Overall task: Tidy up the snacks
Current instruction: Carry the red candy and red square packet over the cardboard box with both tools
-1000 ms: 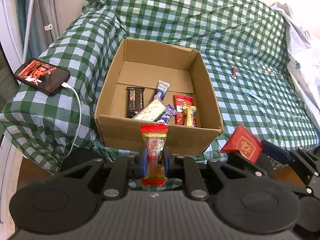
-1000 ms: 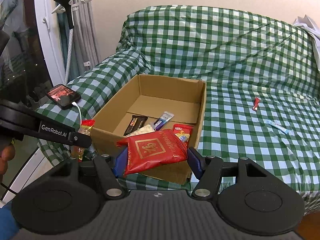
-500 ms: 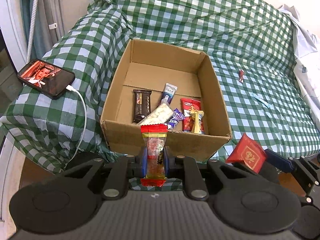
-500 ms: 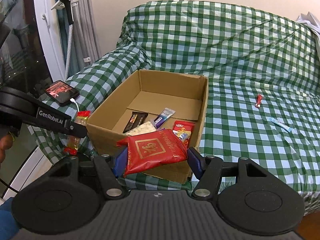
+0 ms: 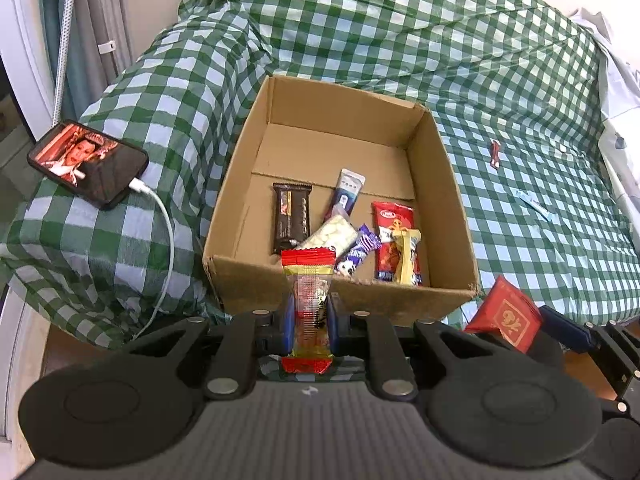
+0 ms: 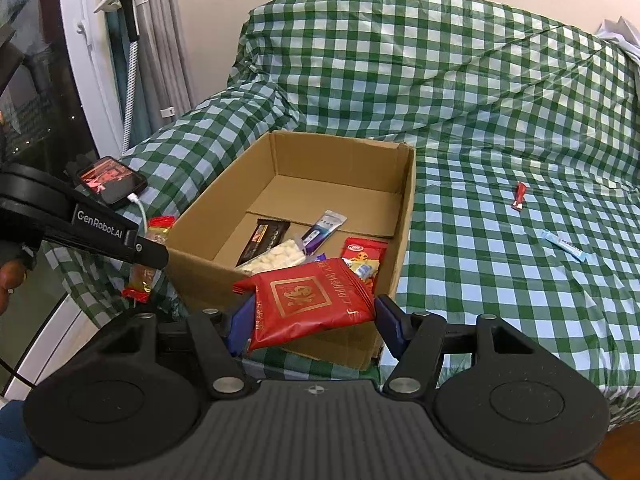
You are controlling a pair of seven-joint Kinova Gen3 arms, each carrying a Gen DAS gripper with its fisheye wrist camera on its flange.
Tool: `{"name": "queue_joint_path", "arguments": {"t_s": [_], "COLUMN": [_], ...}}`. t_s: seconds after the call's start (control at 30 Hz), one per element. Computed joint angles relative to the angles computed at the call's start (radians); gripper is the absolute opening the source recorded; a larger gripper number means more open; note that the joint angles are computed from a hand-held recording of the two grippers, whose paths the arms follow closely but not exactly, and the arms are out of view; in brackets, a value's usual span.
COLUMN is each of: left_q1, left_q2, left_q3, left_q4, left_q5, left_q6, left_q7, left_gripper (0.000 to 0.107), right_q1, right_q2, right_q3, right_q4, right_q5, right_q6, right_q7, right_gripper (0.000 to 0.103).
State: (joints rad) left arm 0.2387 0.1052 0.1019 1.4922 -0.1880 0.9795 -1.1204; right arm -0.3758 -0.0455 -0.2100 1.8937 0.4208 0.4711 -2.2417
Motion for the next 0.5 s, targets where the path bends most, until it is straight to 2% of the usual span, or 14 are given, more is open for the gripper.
{"name": "queue_joint_path", "arguments": {"t_s": [0.3, 0.5], "left_q1": [-0.004, 0.0], "left_q2": [0.066, 0.125], "left_q3": [-0.014, -0.029], "left_q4": [-0.085, -0.149], "left_q5": [-0.004, -0.006], "left_q6": [0.007, 0.017], "left_q7": [-0.005, -0.016], "left_gripper": [0.018, 0.018], "right_q1": [0.0, 0.0], "right_q2": [0.05, 0.102], "right_q3": [0.034, 0.066], "right_q4": [-0.047, -0.093], "right_q5": [-0.026, -0.075], "right_q6": [-0.001, 0.0], "right_q7": [0.029, 0.089], "right_gripper": [0.065, 0.065]}}
